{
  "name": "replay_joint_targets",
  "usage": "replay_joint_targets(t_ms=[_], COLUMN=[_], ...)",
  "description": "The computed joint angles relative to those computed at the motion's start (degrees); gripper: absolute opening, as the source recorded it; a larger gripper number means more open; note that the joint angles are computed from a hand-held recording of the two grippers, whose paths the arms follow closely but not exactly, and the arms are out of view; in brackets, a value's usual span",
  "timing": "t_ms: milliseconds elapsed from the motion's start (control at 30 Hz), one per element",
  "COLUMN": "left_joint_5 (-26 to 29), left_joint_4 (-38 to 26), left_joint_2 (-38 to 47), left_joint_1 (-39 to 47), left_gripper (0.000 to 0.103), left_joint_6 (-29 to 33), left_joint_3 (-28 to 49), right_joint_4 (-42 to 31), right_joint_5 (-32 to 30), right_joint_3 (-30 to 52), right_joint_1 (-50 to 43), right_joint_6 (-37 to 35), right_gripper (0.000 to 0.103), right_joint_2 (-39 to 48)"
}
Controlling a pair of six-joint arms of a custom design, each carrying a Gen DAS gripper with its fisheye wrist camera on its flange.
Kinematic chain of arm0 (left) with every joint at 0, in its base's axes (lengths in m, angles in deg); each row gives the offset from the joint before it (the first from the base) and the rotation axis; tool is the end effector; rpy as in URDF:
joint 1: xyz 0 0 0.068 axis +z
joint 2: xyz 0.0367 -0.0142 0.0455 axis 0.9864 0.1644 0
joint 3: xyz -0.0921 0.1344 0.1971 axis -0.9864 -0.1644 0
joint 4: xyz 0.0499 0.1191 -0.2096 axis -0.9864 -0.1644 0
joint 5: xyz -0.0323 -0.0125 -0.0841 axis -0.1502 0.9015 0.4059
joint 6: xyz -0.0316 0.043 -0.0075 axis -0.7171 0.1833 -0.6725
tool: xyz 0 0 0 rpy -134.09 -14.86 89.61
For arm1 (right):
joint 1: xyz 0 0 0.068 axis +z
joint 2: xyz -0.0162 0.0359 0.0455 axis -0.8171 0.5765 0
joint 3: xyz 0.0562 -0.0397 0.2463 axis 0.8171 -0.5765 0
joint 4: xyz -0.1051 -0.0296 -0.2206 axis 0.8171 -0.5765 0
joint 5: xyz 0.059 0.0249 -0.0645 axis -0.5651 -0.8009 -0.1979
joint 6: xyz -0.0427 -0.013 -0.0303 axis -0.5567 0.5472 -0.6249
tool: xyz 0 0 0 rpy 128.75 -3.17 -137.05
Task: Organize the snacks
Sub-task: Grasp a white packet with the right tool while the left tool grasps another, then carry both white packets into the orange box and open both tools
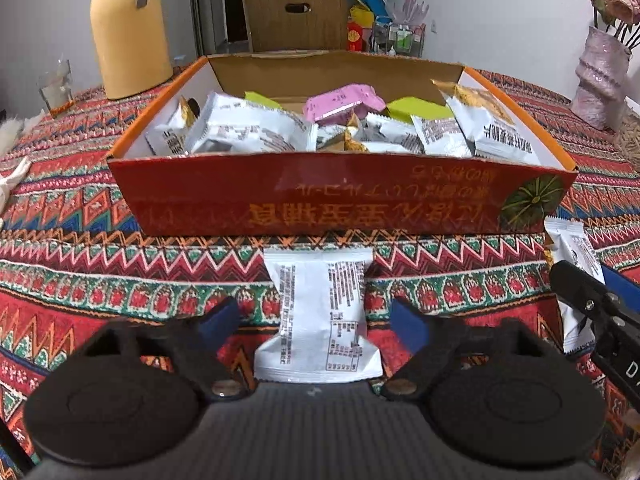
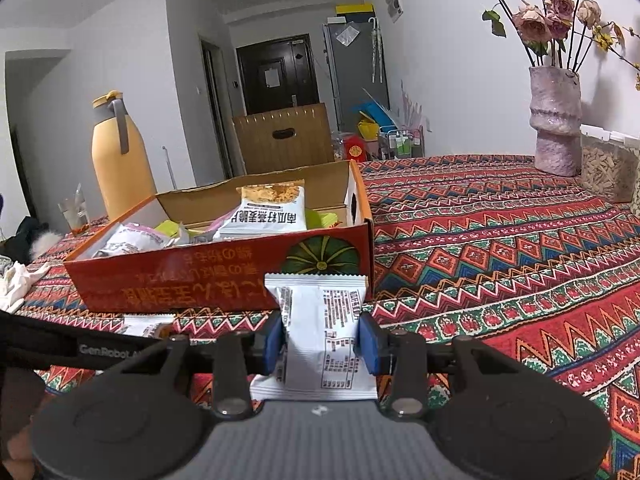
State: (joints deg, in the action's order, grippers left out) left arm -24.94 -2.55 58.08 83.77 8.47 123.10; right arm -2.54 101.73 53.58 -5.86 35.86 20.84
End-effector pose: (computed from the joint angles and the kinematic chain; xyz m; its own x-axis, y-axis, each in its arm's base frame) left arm 0.3205 0.0073 0.0711 -0.6775 0.3108 -0.6666 0.4115 0.9114 0.0067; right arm 0.1651 0.1472 0.0404 -0.3907 0.3268 -0.8606 0.3249 0.9236 0.2033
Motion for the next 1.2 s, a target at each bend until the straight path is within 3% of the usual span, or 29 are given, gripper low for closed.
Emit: replay_joint_targets(t_ms=[67,167,233,700,933,1200], left_joint_5=[0.1,1.8,2.9,9.3,12.1,12.1], left_joint_4=[0.8,0.7,0.1,-1.9,-2.9,-4.2], left_joint_2=[-0.2,-0.7,-1.1,-8.5,-13.7,-13.6], left_joint_1=[0.0,0.6,1.0,4.4,5.3,5.1], left_gripper=[0.07,0.048,0.043,0.042,0.042,0.042], left_joint_6=[0.0,0.4,0.7,2.3,0.0,-5.6], left_joint_3=[-0.5,-0.9,-1.0,-3.8,-3.2,3.6], right_joint_4=[-0.3,-0.9,-1.3,-6.0,-4.6,-0.8], right_joint_5=[0.0,0.2,0.5,5.6,6.9,5.1], right_joint_3=[0.3,0.8,1.1,1.2,2.0,4.9], right_joint_1=[0.0,0.1,0.2,3.6,2.6,-1.9], right_joint_6=[-0.1,-0.1,-0.2,-0.4,-7.4,-19.7], right_gripper=[0.039,0.039,0.039,0.039,0.039,0.039], right_joint_2=[0.2,0.4,0.6,-4.0,-8.3,-12.1])
